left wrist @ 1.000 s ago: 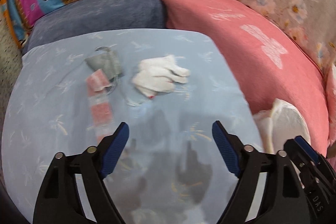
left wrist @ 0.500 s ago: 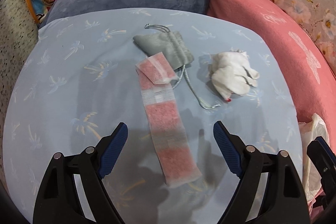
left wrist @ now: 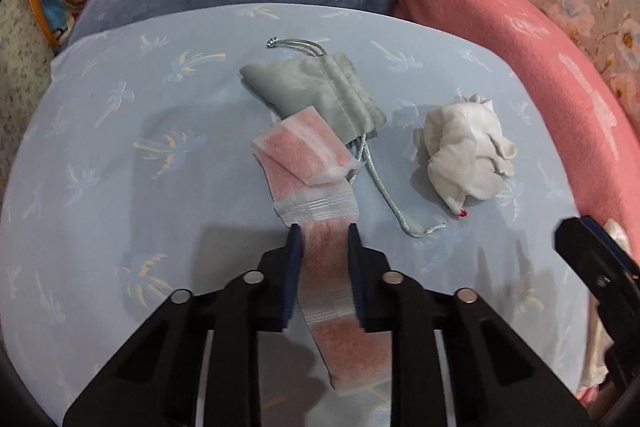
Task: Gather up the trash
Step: 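Grasp the pink-and-white strip with the left tool while the right tool grasps the white sock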
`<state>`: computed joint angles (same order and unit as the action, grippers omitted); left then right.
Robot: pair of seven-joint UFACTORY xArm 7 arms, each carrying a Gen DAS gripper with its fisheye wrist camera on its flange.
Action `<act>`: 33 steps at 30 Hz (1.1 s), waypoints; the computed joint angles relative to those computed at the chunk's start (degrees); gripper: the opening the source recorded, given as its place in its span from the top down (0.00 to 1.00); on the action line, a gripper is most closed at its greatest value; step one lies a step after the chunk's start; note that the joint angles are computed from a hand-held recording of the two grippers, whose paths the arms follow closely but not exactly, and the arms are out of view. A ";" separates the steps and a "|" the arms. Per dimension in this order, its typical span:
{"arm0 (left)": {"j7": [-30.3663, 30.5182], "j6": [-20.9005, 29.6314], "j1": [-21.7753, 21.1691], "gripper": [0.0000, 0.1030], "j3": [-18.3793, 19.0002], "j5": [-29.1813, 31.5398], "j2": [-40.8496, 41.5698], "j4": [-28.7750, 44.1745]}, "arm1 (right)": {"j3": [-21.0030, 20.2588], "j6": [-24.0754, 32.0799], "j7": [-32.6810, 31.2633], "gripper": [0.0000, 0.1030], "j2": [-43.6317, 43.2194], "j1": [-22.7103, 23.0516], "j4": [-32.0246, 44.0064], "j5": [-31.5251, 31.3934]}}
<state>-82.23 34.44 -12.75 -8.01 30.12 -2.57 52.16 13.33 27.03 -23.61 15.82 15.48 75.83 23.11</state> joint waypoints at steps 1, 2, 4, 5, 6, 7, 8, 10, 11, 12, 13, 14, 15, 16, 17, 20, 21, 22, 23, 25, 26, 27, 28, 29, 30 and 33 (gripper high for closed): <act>0.01 -0.90 0.11 0.83 0.19 -0.43 -0.39 -0.54 | -0.02 0.11 0.29 0.62 0.69 0.27 0.78 -0.38; -0.21 -1.68 0.26 0.83 0.27 -0.67 -0.86 -1.18 | 0.04 0.22 0.52 0.62 1.34 0.48 1.47 -0.66; -0.74 -2.52 0.62 0.85 0.14 -0.99 -2.22 -2.53 | 0.15 0.60 1.48 0.62 3.04 1.18 3.40 -1.54; -1.14 -2.61 0.85 0.85 -0.04 -0.87 -2.90 -3.10 | 0.19 0.80 2.06 0.62 3.78 1.52 4.21 -2.02; -1.37 -2.59 1.09 0.85 -0.24 -0.77 -3.36 -3.42 | 0.32 1.04 2.42 0.60 4.51 1.72 5.01 -2.32; -1.63 -2.62 1.35 0.85 -0.43 -0.65 -3.97 -3.89 | 0.32 1.14 3.12 0.53 5.41 2.18 5.96 -2.93; -1.73 -2.57 1.59 0.85 -0.62 -0.62 -4.47 -4.24 | 0.35 0.97 3.64 0.51 6.07 2.53 6.60 -3.45; -1.84 -2.21 2.10 0.85 -0.94 -0.52 -4.75 -4.27 | 0.29 1.10 4.84 0.49 7.71 3.43 8.37 -4.98; -1.83 -1.96 2.31 0.85 -1.07 -0.44 -4.95 -4.33 | 0.19 1.35 5.50 0.49 8.51 3.85 9.30 -5.78; -1.86 -1.87 2.51 0.85 -1.16 -0.38 -5.03 -4.36 | -0.12 1.58 6.50 0.49 9.51 4.48 10.40 -6.85; -1.84 -1.77 2.64 0.85 -1.23 -0.51 -5.25 -4.45 | -0.42 1.85 7.50 0.49 10.44 5.03 11.38 -7.87; -1.85 -1.63 2.79 0.85 -1.31 -0.55 -5.30 -4.44 | -0.57 2.36 8.23 0.49 11.31 5.37 12.33 -8.71; -1.97 -1.43 2.90 0.85 -1.44 -0.50 -5.14 -4.19 | -0.90 3.13 9.13 0.52 12.03 5.78 13.13 -9.73; -2.02 -1.36 2.99 0.85 -1.47 -0.46 -5.14 -4.14 | -1.10 3.84 9.86 0.63 12.68 6.00 13.70 -10.49; -1.99 -1.31 3.05 0.85 -1.49 -0.50 -5.12 -4.09 | -1.16 4.71 10.40 0.70 13.27 6.04 14.32 -11.01; -2.00 -1.00 3.01 0.85 -1.64 -0.47 -4.87 -3.76 | -0.96 5.95 11.34 0.94 13.47 5.40 13.84 -11.22; -1.91 -0.90 2.94 0.85 -1.66 -0.53 -4.72 -3.56 | -0.76 5.39 11.18 0.94 12.90 5.05 12.84 -11.05; -1.81 -0.81 2.85 0.85 -1.68 -0.57 -4.61 -3.40 | -0.73 4.95 11.02 0.94 12.07 4.77 11.62 -11.09; -1.68 -0.76 2.75 0.85 -1.68 -0.63 -4.68 -3.41 | -0.66 4.57 10.76 0.94 11.22 4.42 10.41 -11.04; -1.65 -0.54 2.45 0.85 -1.86 -0.82 -4.71 -3.24 | -0.09 4.10 9.83 0.94 9.17 3.15 7.60 -9.82; -1.69 -0.61 2.29 0.85 -1.96 -0.88 -4.76 -3.24 | 0.32 4.00 9.12 0.95 8.10 2.35 6.21 -8.75; -1.71 -0.45 2.05 0.85 -2.17 -0.90 -4.68 -3.02 | 0.62 3.66 8.34 0.95 6.86 1.60 4.59 -7.62; -1.59 -0.38 1.87 0.86 -2.24 -0.94 -4.60 -2.86 | 0.78 3.38 7.56 0.95 5.85 1.01 3.29 -6.67; -1.51 -0.30 1.63 0.85 -2.38 -0.98 -4.45 -2.61 | 0.93 3.16 6.66 0.95 4.63 0.35 1.84 -5.59; -1.57 -0.04 1.29 0.85 -2.62 -1.01 -4.35 -2.29 | 1.03 2.98 5.82 0.95 3.44 -0.24 0.51 -4.44; -1.44 0.37 0.42 0.85 -2.99 -1.04 -4.17 -1.54 | 1.11 2.61 2.82 0.95 -0.32 -1.85 -3.32 -0.31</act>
<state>-83.66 34.80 -12.34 -11.00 29.08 -6.74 50.63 14.45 29.63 -20.79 15.50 13.63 72.51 22.80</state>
